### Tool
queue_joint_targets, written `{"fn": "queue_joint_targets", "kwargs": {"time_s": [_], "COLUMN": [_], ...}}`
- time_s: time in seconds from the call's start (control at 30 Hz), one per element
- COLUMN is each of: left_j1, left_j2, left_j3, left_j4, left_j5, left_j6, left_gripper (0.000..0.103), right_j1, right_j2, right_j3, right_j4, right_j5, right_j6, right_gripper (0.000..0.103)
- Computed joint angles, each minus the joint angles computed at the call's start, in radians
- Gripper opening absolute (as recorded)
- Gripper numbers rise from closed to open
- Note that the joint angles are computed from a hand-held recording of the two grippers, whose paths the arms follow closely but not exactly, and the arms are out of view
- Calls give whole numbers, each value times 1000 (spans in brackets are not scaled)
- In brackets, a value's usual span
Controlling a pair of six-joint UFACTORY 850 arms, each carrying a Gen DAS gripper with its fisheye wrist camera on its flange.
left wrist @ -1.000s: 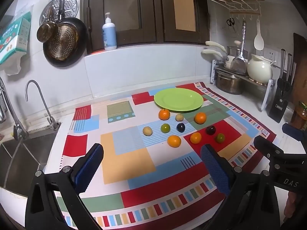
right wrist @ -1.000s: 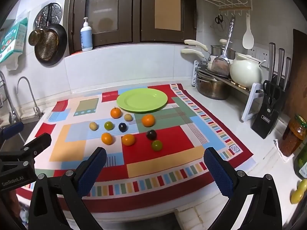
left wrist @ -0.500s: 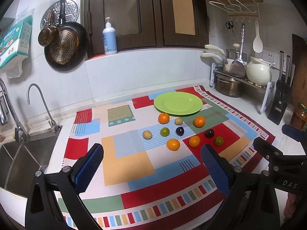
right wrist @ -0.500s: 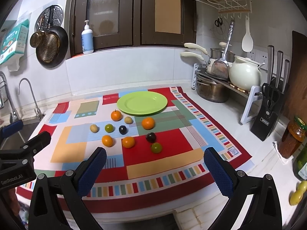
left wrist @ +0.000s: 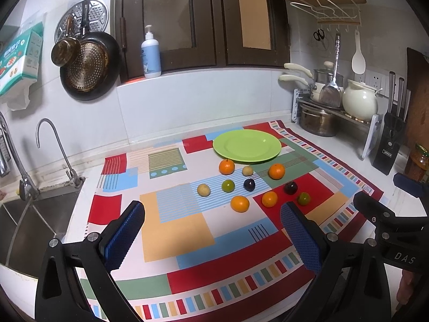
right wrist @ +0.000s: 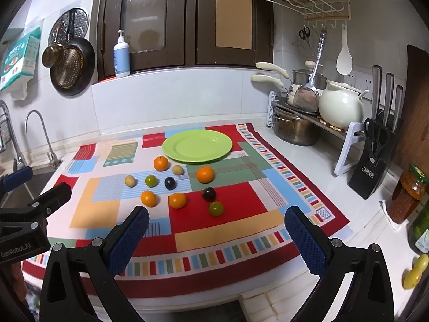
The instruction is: Organize fruits
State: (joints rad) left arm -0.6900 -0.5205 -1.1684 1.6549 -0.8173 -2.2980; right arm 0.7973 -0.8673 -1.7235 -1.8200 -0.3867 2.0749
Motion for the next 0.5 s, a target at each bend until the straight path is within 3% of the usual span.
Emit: {"fn": "queue_joint_targets", "kwargs": {"time_s": [0.5], "left_j1": [7], "left_j2": [-2], "left_j3": [-8], "left_j4": [10], "left_j5": [9], "left_j6": [4], "left_gripper": [103], "right_j1": [-3], "right_j2": [-5], "right_j3": [-17], "right_j4": [17], "right_j5": [5], "right_j6": [-28], "right_gripper": [102]}}
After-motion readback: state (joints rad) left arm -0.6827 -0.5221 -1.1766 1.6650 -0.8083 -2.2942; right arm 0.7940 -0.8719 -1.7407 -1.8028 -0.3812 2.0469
